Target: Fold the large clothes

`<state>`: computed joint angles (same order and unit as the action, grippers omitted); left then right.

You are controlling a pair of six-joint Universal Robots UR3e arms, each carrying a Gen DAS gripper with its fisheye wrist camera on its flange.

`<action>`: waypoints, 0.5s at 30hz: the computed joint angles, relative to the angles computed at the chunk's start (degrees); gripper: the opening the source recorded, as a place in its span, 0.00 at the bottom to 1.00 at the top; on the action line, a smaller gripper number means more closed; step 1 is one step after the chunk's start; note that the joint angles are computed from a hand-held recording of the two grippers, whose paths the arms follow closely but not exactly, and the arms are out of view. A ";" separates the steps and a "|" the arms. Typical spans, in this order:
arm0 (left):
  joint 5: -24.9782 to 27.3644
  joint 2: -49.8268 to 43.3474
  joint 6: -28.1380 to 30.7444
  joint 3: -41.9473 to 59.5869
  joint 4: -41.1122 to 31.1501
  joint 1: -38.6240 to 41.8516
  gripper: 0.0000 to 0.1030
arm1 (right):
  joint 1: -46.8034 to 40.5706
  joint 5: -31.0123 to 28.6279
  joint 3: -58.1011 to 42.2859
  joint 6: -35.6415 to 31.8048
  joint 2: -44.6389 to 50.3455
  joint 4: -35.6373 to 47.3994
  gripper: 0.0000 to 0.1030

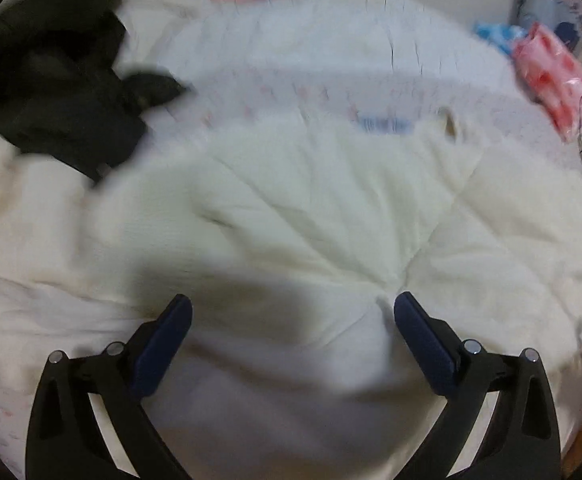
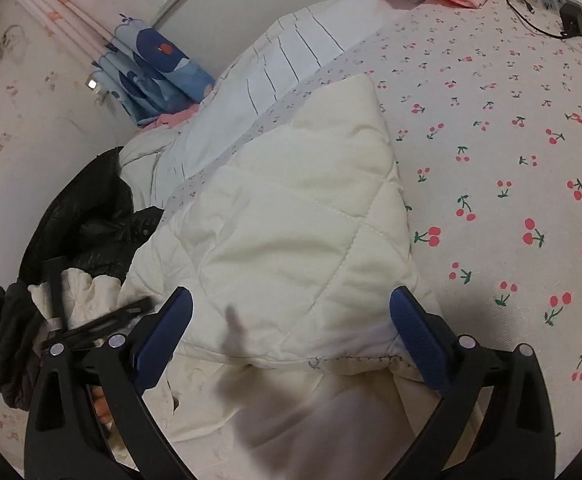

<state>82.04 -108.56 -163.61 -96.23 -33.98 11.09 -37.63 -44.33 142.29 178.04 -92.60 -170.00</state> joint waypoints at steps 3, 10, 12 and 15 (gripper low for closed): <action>-3.01 13.62 4.03 -11.31 8.75 9.90 0.95 | -0.09 0.62 0.33 1.10 -0.76 0.30 0.93; -25.71 19.91 5.46 4.55 -14.96 42.70 0.95 | 0.47 -0.79 2.07 1.94 -1.58 -2.40 0.93; -31.16 14.32 5.20 16.54 -22.07 44.18 0.95 | 1.73 -2.31 2.19 2.47 -0.97 -4.55 0.93; -24.32 3.67 1.02 34.54 -23.01 39.97 0.95 | 2.33 -3.12 2.31 2.56 -0.48 -5.67 0.93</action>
<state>57.73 -104.89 -162.59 -61.70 -56.99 51.06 -35.30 -47.44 144.60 180.61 -93.08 -175.68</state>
